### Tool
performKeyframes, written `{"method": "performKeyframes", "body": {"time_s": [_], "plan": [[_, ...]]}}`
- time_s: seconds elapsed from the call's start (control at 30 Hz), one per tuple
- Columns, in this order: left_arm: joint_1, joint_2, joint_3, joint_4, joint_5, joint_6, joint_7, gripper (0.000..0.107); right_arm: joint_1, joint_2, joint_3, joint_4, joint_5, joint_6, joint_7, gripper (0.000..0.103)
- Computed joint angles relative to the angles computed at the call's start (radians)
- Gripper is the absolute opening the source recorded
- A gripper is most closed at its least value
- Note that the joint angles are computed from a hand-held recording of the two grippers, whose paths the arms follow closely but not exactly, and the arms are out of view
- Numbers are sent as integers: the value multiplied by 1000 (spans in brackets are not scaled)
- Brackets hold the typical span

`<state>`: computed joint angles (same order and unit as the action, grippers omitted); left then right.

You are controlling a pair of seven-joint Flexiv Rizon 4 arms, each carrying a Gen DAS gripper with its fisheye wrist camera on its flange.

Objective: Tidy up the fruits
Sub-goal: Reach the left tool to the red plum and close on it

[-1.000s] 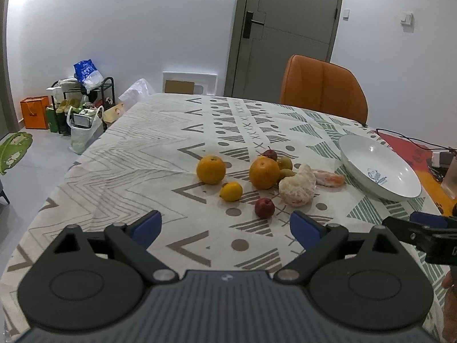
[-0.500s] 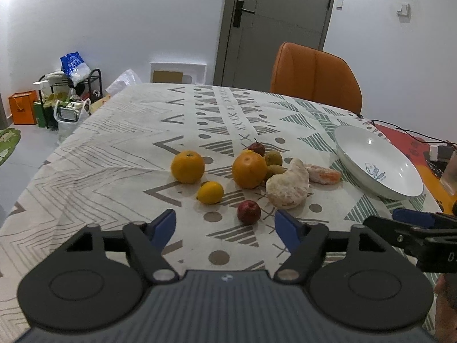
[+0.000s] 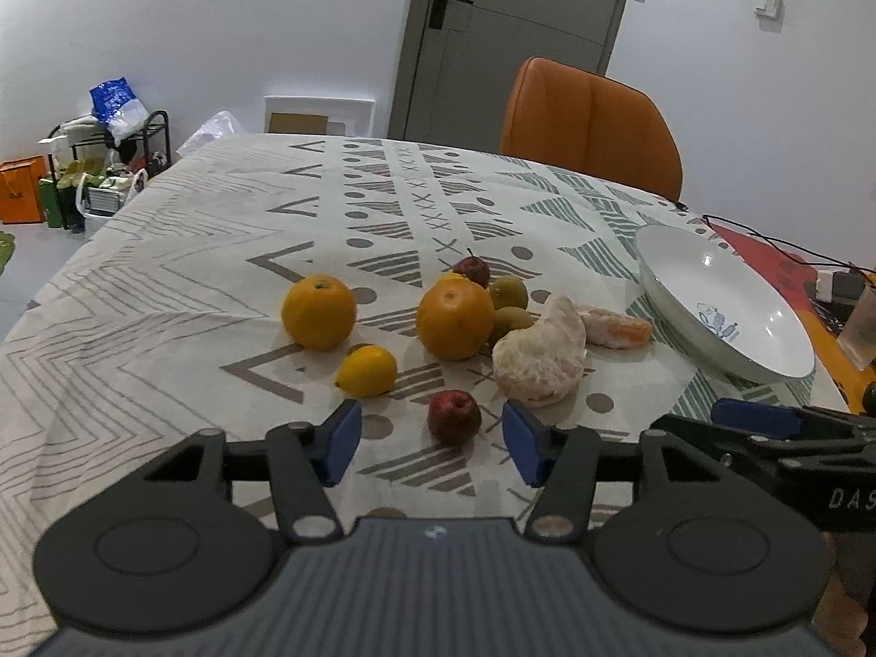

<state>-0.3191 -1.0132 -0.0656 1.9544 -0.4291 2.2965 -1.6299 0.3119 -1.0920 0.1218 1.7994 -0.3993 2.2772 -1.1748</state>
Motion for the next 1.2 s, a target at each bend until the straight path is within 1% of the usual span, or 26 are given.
{"method": "performKeyframes", "body": {"time_s": [0.07,0.2,0.27,0.33,0.43,0.7,0.97,1.2], "plan": [[14,-6,-9,-13,15,-17,-2,46,-1,-2,1,-7,-1,-8,4,90],[23,-23,-10,-36,28,-21,-10,36,-10,-8,9,-24,-20,-38,18,88],[45,-26,-23,-42,59,-23,-18,25,-8,-9,10,-31,-24,-48,20,88],[59,-24,-30,-39,77,-27,-28,22,-7,-11,13,-41,-34,-62,22,88],[77,-17,-35,-23,106,-15,-46,22,-4,-11,18,-55,-48,-82,23,88],[91,-2,-21,26,102,28,-84,22,10,-18,28,-96,-70,-146,23,90],[103,5,-9,56,86,50,-104,22,55,-26,9,-133,-30,-177,-1,103],[111,11,-2,70,81,58,-111,22,90,-37,-9,-168,6,-198,-25,103]]}}
